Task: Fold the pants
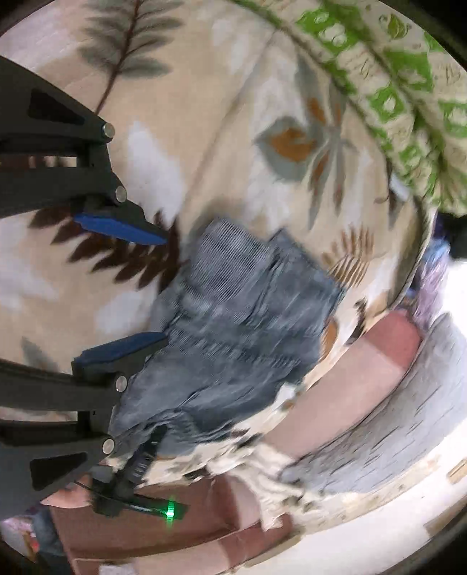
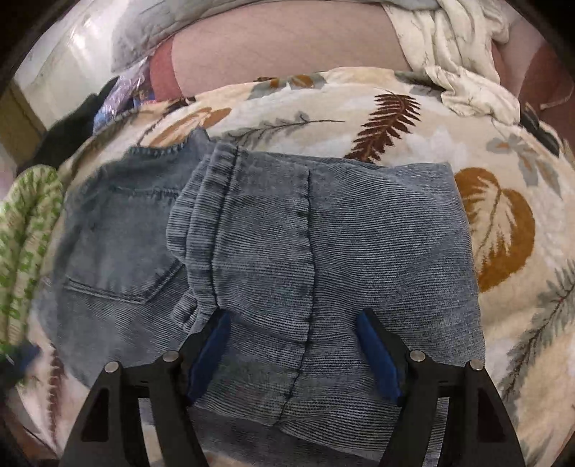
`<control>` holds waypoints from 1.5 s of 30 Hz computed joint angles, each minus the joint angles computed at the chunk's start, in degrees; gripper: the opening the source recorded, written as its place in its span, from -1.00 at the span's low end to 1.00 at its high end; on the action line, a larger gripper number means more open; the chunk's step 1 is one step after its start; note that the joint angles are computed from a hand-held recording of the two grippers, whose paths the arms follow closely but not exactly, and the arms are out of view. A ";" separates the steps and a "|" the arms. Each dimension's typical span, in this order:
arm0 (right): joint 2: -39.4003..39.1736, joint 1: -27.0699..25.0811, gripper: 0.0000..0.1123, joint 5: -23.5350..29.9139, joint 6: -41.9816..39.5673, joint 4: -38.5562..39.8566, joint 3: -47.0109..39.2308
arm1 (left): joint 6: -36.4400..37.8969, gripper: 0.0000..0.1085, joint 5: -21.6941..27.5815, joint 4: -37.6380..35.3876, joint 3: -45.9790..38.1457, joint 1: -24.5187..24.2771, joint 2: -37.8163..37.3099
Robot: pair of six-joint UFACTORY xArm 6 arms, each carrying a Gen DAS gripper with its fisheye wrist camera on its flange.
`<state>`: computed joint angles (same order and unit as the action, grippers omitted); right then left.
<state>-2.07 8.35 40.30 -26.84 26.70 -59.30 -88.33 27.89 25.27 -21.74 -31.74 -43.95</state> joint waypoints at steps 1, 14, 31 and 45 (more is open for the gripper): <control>-1.00 -0.58 0.36 0.71 -1.62 2.63 0.41 | -0.62 -0.05 0.20 1.14 -0.43 -0.61 0.17; -0.70 7.49 0.35 -13.17 -5.28 4.90 0.81 | -1.56 -0.05 -2.25 5.26 -2.40 -1.49 6.57; 12.37 19.91 0.40 1.86 -4.73 -1.31 -23.90 | -23.00 0.14 -15.71 18.00 4.51 7.44 4.50; 50.07 28.01 0.40 24.89 11.89 -19.40 -73.99 | -16.23 0.24 -9.91 16.12 2.29 9.74 5.78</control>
